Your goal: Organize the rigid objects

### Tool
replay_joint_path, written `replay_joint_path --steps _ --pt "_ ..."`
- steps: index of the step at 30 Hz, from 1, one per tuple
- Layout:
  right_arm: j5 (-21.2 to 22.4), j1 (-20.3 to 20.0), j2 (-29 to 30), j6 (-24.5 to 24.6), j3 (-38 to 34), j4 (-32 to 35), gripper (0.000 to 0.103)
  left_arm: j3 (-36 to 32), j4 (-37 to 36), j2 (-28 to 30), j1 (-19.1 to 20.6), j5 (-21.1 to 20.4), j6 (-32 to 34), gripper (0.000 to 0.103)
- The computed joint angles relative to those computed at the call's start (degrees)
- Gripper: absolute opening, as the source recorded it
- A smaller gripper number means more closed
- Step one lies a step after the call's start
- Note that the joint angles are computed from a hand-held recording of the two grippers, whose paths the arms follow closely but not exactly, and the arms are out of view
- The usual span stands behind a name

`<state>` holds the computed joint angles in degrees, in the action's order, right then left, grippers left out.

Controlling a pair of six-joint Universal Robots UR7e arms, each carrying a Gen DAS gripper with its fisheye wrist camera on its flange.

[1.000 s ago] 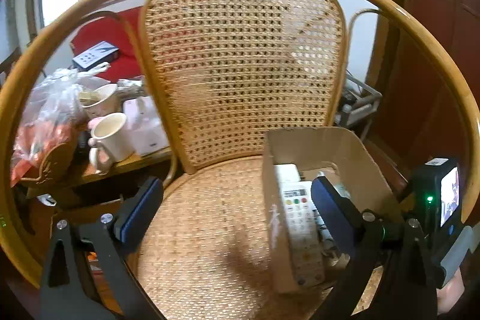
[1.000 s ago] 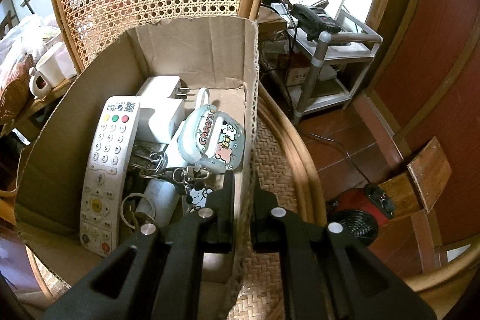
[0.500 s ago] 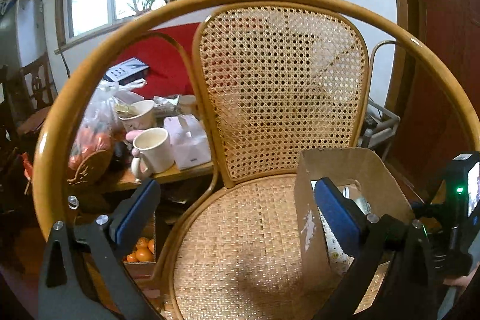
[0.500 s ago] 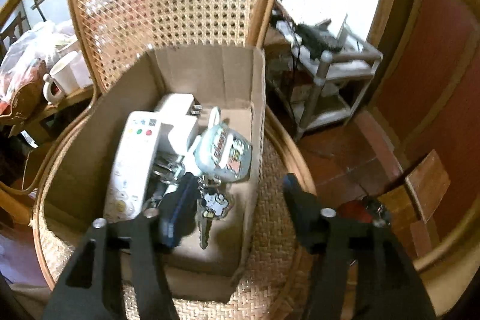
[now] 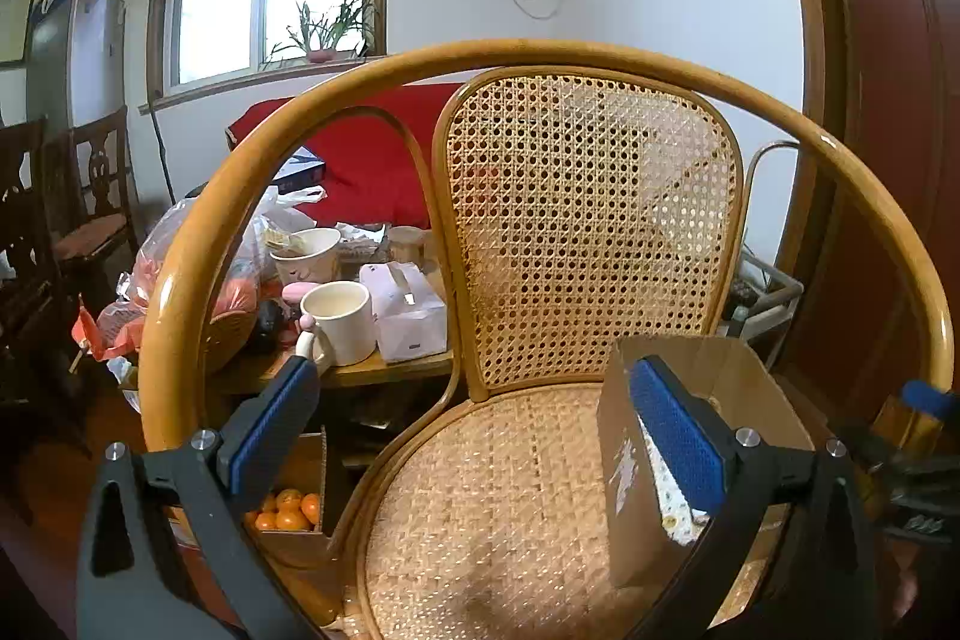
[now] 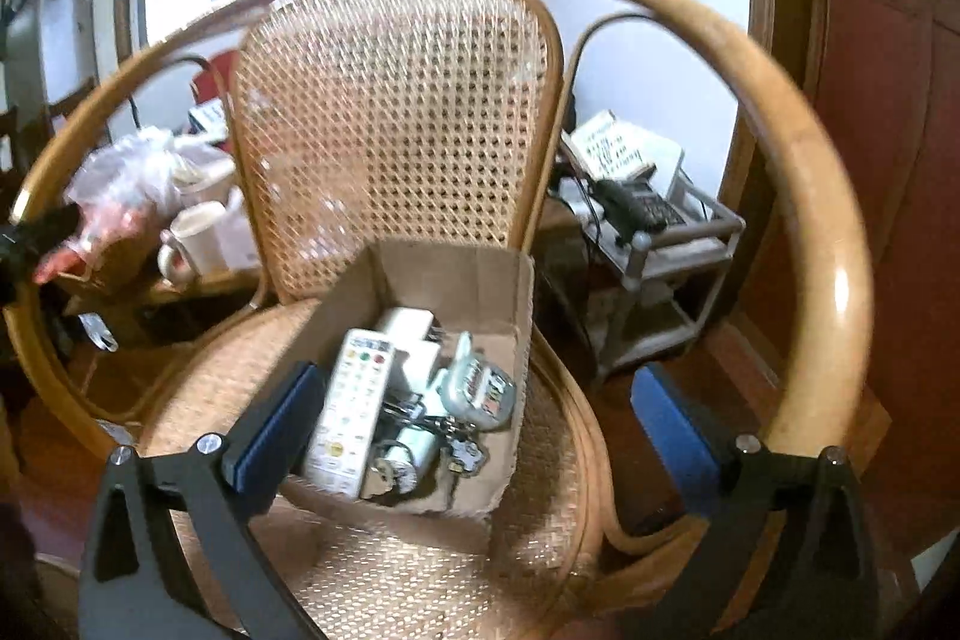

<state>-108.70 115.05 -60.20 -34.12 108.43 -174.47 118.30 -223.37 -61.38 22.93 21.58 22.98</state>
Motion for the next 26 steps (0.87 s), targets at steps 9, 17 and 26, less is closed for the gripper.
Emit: replay_joint_path --steps 9,17,26 --pt "5.18 -0.56 -5.1 1.54 5.9 -2.2 0.103 0.27 -5.51 2.72 -1.7 2.83 6.97 0.103" --pt "2.39 0.25 -4.4 -2.09 6.87 -4.57 0.103 0.66 -7.28 4.16 -2.47 4.43 10.8 0.103" --pt "2.62 0.12 -4.59 -1.92 6.96 -4.14 0.103 1.25 -8.81 3.31 -3.23 4.32 10.53 0.103"
